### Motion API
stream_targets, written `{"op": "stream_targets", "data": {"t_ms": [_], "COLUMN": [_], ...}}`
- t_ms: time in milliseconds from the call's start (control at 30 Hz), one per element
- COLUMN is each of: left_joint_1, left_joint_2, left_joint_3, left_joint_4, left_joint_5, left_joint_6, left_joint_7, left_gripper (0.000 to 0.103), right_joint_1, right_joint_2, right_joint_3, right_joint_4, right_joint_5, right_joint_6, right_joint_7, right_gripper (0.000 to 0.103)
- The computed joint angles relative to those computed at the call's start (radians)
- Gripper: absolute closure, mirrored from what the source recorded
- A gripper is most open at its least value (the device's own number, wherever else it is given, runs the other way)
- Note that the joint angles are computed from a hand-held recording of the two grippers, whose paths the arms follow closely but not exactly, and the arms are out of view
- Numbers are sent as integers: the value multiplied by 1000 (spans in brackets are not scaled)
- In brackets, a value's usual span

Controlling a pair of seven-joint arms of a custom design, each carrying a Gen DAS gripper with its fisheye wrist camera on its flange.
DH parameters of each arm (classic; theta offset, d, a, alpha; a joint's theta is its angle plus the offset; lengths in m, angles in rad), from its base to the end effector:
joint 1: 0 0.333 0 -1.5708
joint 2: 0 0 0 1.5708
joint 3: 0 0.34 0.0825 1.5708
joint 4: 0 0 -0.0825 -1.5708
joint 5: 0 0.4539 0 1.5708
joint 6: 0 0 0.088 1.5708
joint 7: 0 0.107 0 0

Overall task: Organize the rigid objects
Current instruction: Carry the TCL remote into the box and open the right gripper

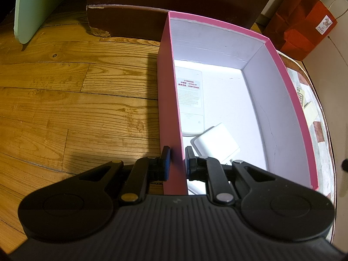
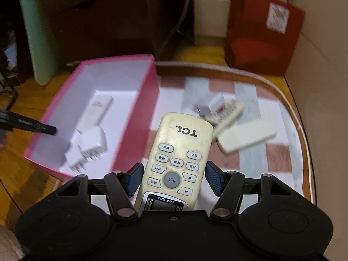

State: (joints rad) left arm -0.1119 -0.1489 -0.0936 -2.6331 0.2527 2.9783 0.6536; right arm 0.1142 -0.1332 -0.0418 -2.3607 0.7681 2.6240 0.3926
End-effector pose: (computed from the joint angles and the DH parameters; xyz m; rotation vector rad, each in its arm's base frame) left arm 0.4864 -0.1184 0.3182 -2.4277 1.4897 -0.6549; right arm 0.5647 0.0244 0.3991 -2.2793 1.1355 -0.3201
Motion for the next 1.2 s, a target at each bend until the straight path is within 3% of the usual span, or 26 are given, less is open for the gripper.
{"op": "stream_targets", "data": {"t_ms": [200, 500, 800, 967, 1200], "left_joint_1": [-3, -3, -10, -9, 12], "left_joint_2": [1, -2, -5, -7, -5], "left_joint_3": [2, 4, 13, 12, -10], "left_joint_4": [-1, -8, -15, -17, -10], "left_joint_5": [-8, -11, -14, -16, 38], "left_joint_6": [3, 16, 30, 33, 23], "left_joint_7": [5, 7, 29, 36, -5], "left_gripper": [90, 90, 90, 90, 90], "right_joint_1": [31, 66, 77, 114, 211], "right_joint_2": [-30, 31, 344, 447, 542], "right_joint_3": [7, 39, 73, 91, 73], "right_joint_4": [11, 69, 403, 518, 586], "right_joint_5": [32, 13, -126, -225, -444], "right_joint_6": [-49, -105, -296, -366, -297], "right_joint_7": [-71, -69, 261, 401, 613], "right_gripper": [36, 36, 36, 36, 36]}}
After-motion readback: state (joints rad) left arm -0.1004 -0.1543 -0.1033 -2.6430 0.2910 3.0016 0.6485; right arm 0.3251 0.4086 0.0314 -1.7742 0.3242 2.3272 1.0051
